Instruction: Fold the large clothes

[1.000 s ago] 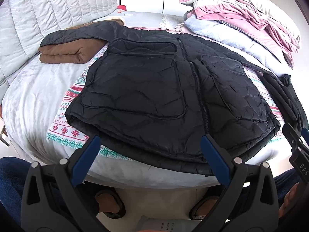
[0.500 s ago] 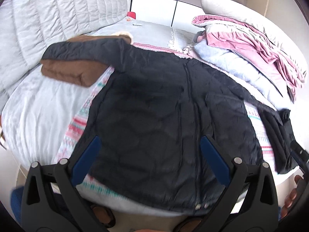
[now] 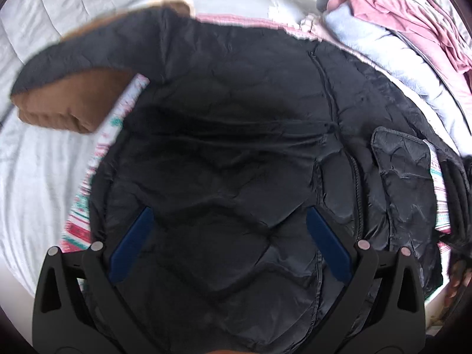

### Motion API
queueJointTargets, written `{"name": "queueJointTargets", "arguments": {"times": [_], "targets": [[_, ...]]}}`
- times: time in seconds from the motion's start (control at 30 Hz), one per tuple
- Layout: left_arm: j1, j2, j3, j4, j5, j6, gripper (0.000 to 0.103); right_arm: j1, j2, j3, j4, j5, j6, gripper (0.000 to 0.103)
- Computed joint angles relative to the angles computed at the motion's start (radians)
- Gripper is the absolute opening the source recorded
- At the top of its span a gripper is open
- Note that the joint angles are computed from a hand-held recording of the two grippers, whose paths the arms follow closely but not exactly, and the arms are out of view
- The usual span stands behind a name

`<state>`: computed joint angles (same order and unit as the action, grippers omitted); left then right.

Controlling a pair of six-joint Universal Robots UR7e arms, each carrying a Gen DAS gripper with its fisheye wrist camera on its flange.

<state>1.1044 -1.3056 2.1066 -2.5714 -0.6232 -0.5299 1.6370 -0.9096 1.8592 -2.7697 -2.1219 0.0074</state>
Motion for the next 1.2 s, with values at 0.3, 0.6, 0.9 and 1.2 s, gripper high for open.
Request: {"name": "queueJointTargets", "arguments": {"times": [0.3,0.6,0.9,1.2], "targets": [[0.032,0.003,-0.063,0.005,-0.058,0.039,0.103,-0.026,-0.108,0.113,-0.131,0.072,-0.014,0.013],[0.072,0.054,-0.156,-0.089,-0.114,0.087,0.103,-0.135,-0.207,0.074,-0.405,0.322,0.084,0.074],[0.128,0.079,-0.199,-0.095,-0.171,0.059,0.103,-0.272,-0.104,-0.151,-0.323,0.402,0.266,0.074],[0.153,0.088,-0.225,-0.041,-0.166,0.061,0.103,-0.201,-0.005,-0.251,-0.461,0.219,0.180,0.005]]}}
